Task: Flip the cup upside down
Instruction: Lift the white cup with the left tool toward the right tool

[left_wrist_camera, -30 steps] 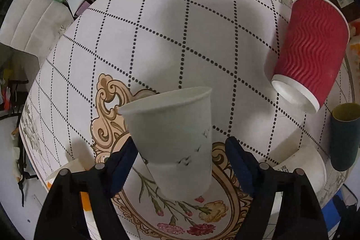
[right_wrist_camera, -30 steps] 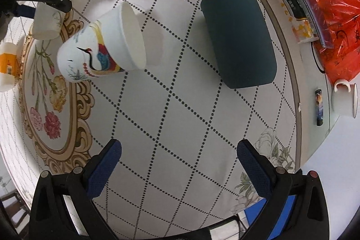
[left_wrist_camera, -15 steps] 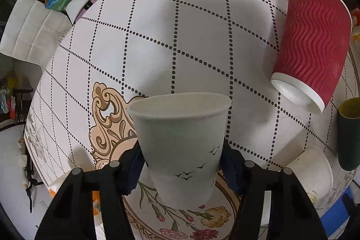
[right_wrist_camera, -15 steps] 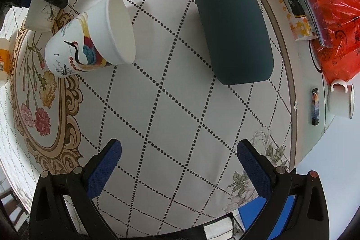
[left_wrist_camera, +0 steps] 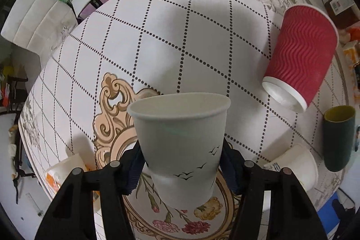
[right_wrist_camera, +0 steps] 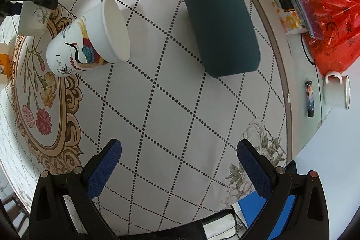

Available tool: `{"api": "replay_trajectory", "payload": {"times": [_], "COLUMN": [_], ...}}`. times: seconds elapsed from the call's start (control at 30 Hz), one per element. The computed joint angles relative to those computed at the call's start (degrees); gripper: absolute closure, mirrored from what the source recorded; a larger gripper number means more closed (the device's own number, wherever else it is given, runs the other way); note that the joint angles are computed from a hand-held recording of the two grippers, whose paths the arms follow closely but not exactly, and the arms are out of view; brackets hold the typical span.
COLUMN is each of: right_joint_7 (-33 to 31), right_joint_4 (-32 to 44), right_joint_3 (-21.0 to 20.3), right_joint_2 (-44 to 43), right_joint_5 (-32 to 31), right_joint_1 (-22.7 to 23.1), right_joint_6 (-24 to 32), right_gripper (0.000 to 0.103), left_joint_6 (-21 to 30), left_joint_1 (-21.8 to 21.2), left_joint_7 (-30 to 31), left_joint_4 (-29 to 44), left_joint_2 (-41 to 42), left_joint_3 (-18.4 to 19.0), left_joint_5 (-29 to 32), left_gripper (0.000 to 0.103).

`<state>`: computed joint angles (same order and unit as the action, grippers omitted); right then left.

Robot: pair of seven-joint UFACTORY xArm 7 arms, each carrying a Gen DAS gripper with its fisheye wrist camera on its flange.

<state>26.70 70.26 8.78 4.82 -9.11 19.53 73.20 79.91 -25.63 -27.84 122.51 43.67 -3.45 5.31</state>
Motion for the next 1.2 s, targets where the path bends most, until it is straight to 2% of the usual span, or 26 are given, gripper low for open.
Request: {"api": "replay_trajectory", "payload": {"times": [0.4,0.8,0.97,1.2], "right_joint_7": [-0.27,-9.49,-13.9,-19.41], "right_joint_4": [-3.53,-9.07,-11.45,-15.37], "right_joint_3": [-0.11,-0.3,-0.56,-0.86], "right_joint_2": [-5.73,-11.71,-13.37,-15.88], "right_joint_5": [2.72,6.26,7.04,7.03], "right_joint_1": [-1.41,-2.82,-3.43,-4.23], "right_joint_6": [-0.3,-2.23,-3.03,-4.08], "right_gripper": [0.0,0.0,0.0,0.0], "left_joint_6": [-6.65,-11.07,-12.49,-18.61], "left_joint_1": [1.92,3.04,2.84,-0.5], "left_joint_7": [-6.87,-19.35,-23.51,-29.44], "left_joint_4": [-23.36,-48.67,-52.68,-59.07], "left_joint_2": [-18.03,-39.19,-41.98,-43.27], "left_joint_3": [-2.3,-6.09,-7.46,-10.36], "left_joint_5": [-3.32,-10.24,-14.34,-20.37], "left_gripper": [0.046,0.046,0.046,0.046]}}
